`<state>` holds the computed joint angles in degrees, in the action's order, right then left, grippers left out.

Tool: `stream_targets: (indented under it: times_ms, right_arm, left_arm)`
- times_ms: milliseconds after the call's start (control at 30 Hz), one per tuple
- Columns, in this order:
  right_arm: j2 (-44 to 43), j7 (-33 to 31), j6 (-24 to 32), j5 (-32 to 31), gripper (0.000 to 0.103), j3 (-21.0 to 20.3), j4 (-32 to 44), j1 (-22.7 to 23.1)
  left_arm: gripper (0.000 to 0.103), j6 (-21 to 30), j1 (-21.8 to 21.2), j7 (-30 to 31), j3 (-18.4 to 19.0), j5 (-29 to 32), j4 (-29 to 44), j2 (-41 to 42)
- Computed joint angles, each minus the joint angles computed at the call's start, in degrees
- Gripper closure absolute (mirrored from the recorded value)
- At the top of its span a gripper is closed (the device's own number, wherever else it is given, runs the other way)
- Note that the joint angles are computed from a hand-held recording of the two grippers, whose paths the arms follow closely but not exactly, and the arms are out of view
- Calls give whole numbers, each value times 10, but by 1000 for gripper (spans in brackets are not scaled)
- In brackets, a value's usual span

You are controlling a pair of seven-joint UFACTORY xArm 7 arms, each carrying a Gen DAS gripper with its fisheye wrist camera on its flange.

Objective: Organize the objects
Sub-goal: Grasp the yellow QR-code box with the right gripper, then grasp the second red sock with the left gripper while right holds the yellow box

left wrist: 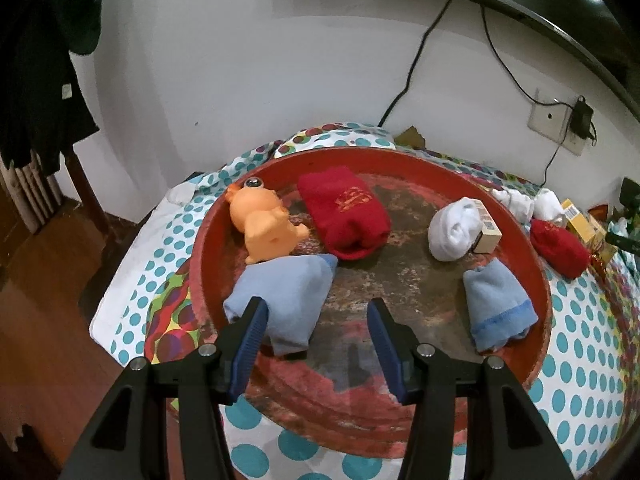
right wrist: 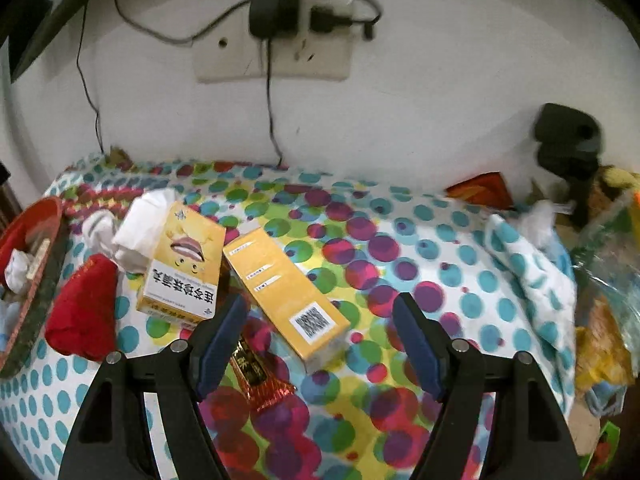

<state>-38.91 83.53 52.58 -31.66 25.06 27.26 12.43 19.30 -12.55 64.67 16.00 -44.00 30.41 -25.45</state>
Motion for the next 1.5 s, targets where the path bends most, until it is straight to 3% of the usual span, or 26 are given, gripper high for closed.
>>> stream_targets:
  times_ms: [67,133,200,233,267,333,500,667,967,1100,1333,1500]
  right_arm:
    - [18,-4,-23,-6,31,-3,0,-10]
    - [42,4,-35,-21,39,-7,5,-14]
    - [53,-3,-71,-30,54,-22,-4,-13]
    - [53,-39,-109,-52,59,-42,-18,2]
    - [56,-50,-122,-50,61,-38,-21,-7]
    - [60,-39,-137,-52,76,-24,-23,-15]
    - [47,4,-118,-49,76,7,-28,-13]
    - [-29,23,-88,-29,76,21,-65,16]
    - [-145,10,11,55,76,33,-123,108]
    - [-181,8,23,77,76,34,-139,125]
    - [-187,-7,24,93,76,31,-144,125]
    - [-185,-14,18,98,76,27,-145,126]
  left_arm:
    - [49,-13,-4,7,-4,0,-8,-2]
    - [49,-24,-8,7,-8,3,-15,-5]
    - [49,-33,-21,15,-2,0,-22,-13]
    - [49,-33,-24,14,0,2,-24,-15]
    - [49,-35,-24,8,-1,4,-26,-17]
    - [49,-41,-35,6,6,-1,-31,-26]
    - [49,-43,-50,3,17,7,-38,-37]
    - [48,-34,-48,-23,15,26,-44,-45]
    - [48,-8,-30,-103,-40,99,-88,-107]
    - [47,16,-45,-150,-61,133,-102,-150]
    - [47,54,-113,-237,-117,162,-100,-186]
    - [42,31,-182,-316,-169,163,-61,-129]
